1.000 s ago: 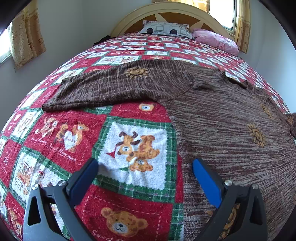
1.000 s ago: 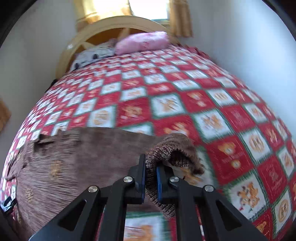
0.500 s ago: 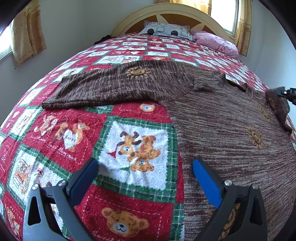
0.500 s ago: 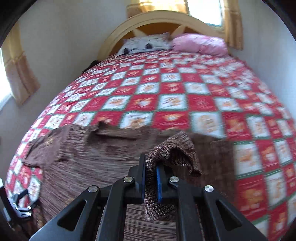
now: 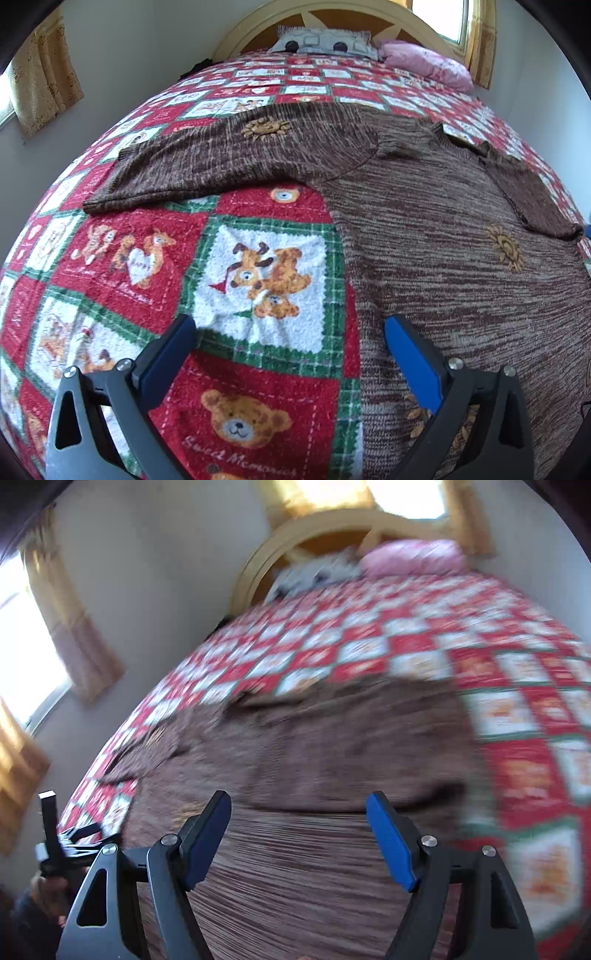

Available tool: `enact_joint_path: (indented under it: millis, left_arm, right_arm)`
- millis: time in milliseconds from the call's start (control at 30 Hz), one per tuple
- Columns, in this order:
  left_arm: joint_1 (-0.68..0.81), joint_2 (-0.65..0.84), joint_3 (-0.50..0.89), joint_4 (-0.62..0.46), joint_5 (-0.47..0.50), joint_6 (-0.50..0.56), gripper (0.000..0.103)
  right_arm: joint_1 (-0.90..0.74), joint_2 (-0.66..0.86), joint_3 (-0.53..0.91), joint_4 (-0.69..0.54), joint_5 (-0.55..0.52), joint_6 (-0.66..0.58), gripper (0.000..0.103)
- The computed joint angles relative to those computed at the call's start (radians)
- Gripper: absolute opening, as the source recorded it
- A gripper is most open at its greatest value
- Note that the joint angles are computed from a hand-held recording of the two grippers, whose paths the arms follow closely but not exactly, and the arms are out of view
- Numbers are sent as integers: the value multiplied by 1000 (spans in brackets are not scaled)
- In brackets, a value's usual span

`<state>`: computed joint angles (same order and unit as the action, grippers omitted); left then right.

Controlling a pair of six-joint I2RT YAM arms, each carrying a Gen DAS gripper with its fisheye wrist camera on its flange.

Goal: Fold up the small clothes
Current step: 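Fold the held sleeve across the sweater body and open the right tool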

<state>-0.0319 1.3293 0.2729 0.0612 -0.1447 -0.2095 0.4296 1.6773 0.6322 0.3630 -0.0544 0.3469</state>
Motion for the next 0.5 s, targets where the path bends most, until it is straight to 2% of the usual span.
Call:
enact_joint_path:
  millis: [100, 167, 233, 300, 367, 467, 500]
  left_arm:
    - [-129, -180, 33, -133, -89, -76, 103]
    - [-236, -250, 81, -184, -118, -122, 103]
    - [-346, -179, 192, -221, -138, -173, 103]
    - [-444, -30, 309, -196, -148, -188, 103]
    - [-516, 117, 411, -175, -206, -190, 103]
    - [-553, 329, 565, -151, -155, -195, 98]
    - [-561, 409, 630, -156, -135, -200, 91]
  right_arm:
    - [-89, -122, -169, 92, 107, -16, 76]
    - [-141, -150, -259, 175, 144, 7, 76]
    - [-179, -146, -311, 249, 137, 21, 76]
    - [-215, -141, -359, 340, 87, 44, 76]
    - [-241, -145, -396, 414, 52, 57, 76]
    - [-275, -104, -397, 454, -13, 42, 77]
    - [-291, -97, -411, 476, -31, 34, 77]
